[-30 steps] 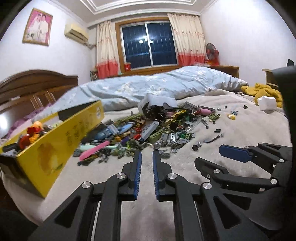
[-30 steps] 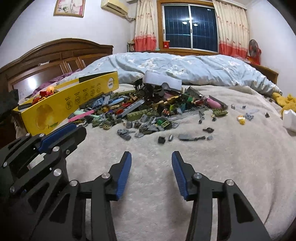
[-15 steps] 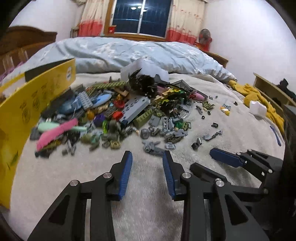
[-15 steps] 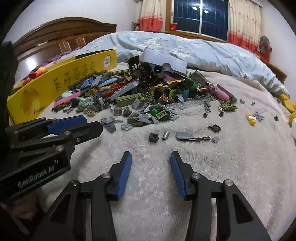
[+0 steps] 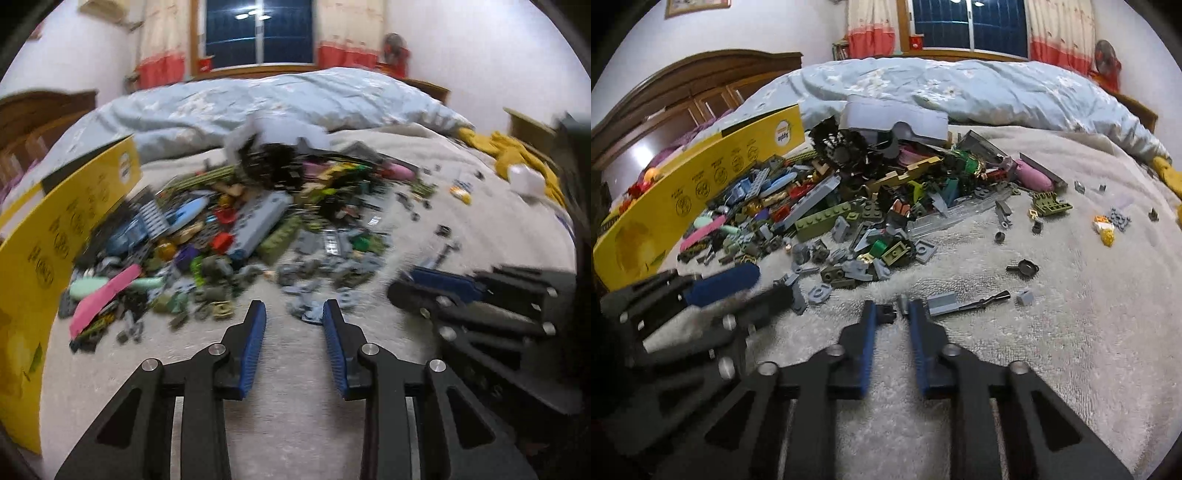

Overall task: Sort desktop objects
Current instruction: 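Lower the right tool and close it on a small grey pin piece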

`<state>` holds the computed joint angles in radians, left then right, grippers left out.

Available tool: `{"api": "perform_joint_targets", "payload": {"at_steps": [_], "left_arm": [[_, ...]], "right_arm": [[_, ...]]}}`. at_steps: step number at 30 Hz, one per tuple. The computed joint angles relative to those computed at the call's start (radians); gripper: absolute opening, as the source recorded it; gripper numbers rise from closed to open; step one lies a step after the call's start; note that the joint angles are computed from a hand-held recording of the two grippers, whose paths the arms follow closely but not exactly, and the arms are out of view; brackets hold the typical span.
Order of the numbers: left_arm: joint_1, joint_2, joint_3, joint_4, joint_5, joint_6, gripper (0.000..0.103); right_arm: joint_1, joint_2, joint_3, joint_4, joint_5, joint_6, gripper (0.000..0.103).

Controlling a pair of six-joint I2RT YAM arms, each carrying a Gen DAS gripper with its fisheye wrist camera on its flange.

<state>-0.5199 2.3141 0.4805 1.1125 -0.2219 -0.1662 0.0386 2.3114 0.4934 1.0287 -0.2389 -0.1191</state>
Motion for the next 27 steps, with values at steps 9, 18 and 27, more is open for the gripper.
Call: {"api": "perform_joint_targets", "payload": {"at_steps": [9, 18, 27], "left_arm": [[0.038, 0.014, 0.027, -0.006, 0.08, -0.031, 0.013], [-0.046, 0.027, -0.053, 0.057, -0.029, -0.003, 0.0], [-0.003, 0.023, -0.204, 0.256, 0.061, 0.01, 0.001]], "right_arm": [[-0.015, 0.033, -0.029, 0.103, -0.012, 0.043, 0.015], [-0.025, 0.043, -0.081, 0.176, -0.002, 0.03, 0.015], [-0.056, 0.071, -0.174, 0.323, -0.118, -0.001, 0.015]]}}
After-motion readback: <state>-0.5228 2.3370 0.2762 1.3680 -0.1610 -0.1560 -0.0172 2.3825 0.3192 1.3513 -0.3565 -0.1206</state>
